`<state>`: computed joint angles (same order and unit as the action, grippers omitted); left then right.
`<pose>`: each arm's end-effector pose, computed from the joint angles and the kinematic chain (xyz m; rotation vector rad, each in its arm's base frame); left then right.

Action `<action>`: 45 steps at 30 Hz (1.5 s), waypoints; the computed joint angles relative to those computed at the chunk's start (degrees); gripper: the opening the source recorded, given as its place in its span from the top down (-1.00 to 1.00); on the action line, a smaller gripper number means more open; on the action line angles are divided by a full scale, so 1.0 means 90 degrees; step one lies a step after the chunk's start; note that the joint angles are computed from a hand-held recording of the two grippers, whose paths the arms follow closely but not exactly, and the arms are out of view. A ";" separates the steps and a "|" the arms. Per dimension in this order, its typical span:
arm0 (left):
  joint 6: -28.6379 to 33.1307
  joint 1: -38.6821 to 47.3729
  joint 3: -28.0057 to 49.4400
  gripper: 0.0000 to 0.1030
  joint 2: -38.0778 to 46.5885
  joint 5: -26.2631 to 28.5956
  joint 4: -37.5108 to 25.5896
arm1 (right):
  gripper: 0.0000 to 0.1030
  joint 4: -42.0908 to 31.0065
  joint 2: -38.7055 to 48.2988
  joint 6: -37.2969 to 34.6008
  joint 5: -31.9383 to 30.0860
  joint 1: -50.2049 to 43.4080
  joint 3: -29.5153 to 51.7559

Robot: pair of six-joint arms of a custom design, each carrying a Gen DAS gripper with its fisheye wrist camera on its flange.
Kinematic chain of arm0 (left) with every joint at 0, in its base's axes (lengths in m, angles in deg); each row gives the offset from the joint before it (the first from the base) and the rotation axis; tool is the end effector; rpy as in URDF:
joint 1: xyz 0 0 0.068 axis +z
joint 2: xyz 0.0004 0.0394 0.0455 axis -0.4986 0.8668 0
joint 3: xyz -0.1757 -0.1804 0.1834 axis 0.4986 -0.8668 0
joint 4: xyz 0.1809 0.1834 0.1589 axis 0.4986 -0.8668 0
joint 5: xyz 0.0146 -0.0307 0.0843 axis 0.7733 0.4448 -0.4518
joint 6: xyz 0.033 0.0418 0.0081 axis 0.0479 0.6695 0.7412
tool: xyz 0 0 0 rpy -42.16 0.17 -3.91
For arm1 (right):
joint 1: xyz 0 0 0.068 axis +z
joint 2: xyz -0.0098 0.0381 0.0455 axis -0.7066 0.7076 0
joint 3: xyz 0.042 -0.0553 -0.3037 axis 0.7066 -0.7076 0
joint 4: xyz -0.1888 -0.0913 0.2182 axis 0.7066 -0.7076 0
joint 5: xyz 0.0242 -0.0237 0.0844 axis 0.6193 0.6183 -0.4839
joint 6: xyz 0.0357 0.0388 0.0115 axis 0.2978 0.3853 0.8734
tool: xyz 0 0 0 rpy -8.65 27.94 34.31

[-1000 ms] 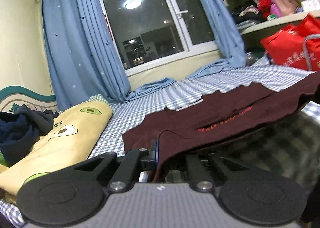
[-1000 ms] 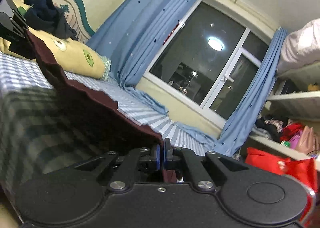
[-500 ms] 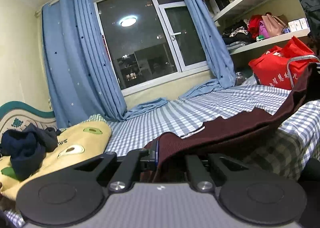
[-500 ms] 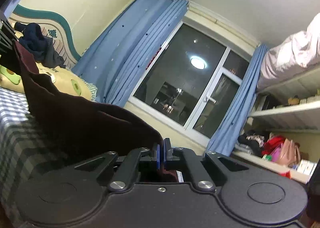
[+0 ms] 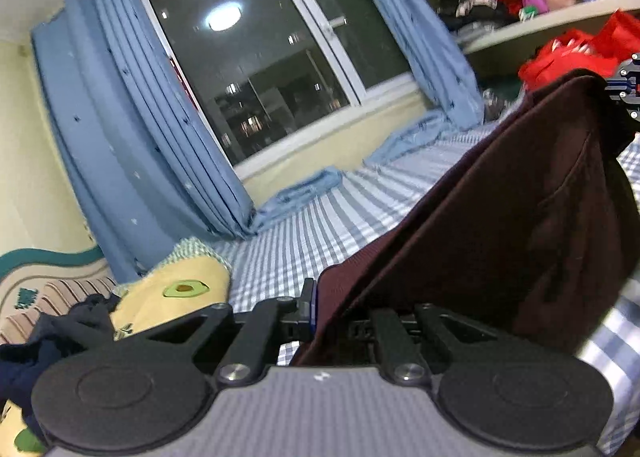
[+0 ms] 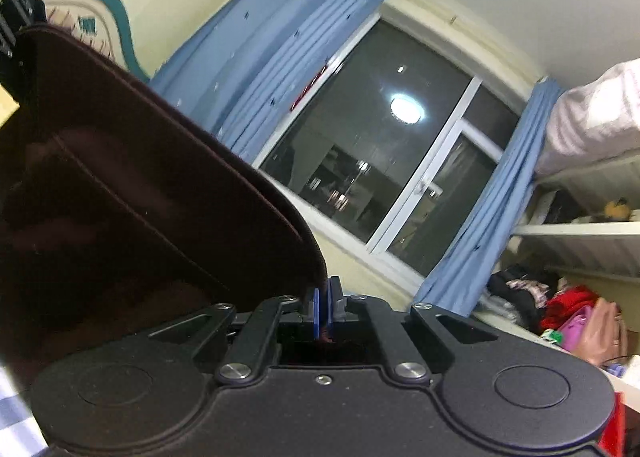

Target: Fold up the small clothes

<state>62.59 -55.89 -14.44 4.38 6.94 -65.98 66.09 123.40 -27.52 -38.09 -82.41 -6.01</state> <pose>0.1662 -0.0630 0.3462 0.4674 1.8683 0.3923 0.1466 -0.0824 0.2990 -0.5483 1.5207 -0.4221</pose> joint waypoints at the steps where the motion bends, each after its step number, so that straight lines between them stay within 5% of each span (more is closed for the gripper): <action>1: 0.0073 0.0221 0.0080 0.88 0.0345 0.0170 0.0203 | 0.96 0.0240 0.0469 -0.0097 0.0492 0.0476 0.0102; 6: 0.0294 0.1145 0.0689 0.88 0.2606 0.0820 0.1261 | 0.96 0.1078 0.2890 -0.0309 0.2002 0.1922 0.0873; 12: 0.0103 0.1798 0.1623 0.87 0.4909 0.1347 0.1555 | 0.96 0.1469 0.5324 -0.0495 0.2961 0.2800 0.1814; 20: -0.0012 0.2326 0.2335 0.82 0.6758 0.1751 0.1806 | 0.95 0.1857 0.7148 -0.0544 0.3653 0.3369 0.2473; 25: -0.0009 0.2267 0.2420 0.78 0.7120 0.1694 0.2012 | 0.94 0.2056 0.7701 -0.0599 0.3899 0.3539 0.2574; 30: -0.0200 0.2513 0.2618 0.65 0.7062 0.2301 0.1576 | 0.41 0.2147 0.7772 -0.0467 0.3811 0.3486 0.2650; 33: -0.0482 0.2698 0.2644 -0.25 0.6909 0.2333 0.1501 | 0.05 0.1853 0.7696 -0.0283 0.3549 0.3274 0.2814; 34: -0.0543 0.2793 0.2642 -0.39 0.6867 0.2388 0.1520 | -0.04 0.1720 0.7680 -0.0207 0.3475 0.3211 0.2887; 39: -0.0949 0.3279 0.2725 -0.63 0.6729 0.2751 0.1397 | -0.92 0.1075 0.7588 0.0317 0.2898 0.2766 0.3276; 45: -0.1205 0.3311 0.2554 -0.69 0.6679 0.2424 0.1607 | -0.99 0.0493 0.7348 0.1324 0.1874 0.2062 0.3479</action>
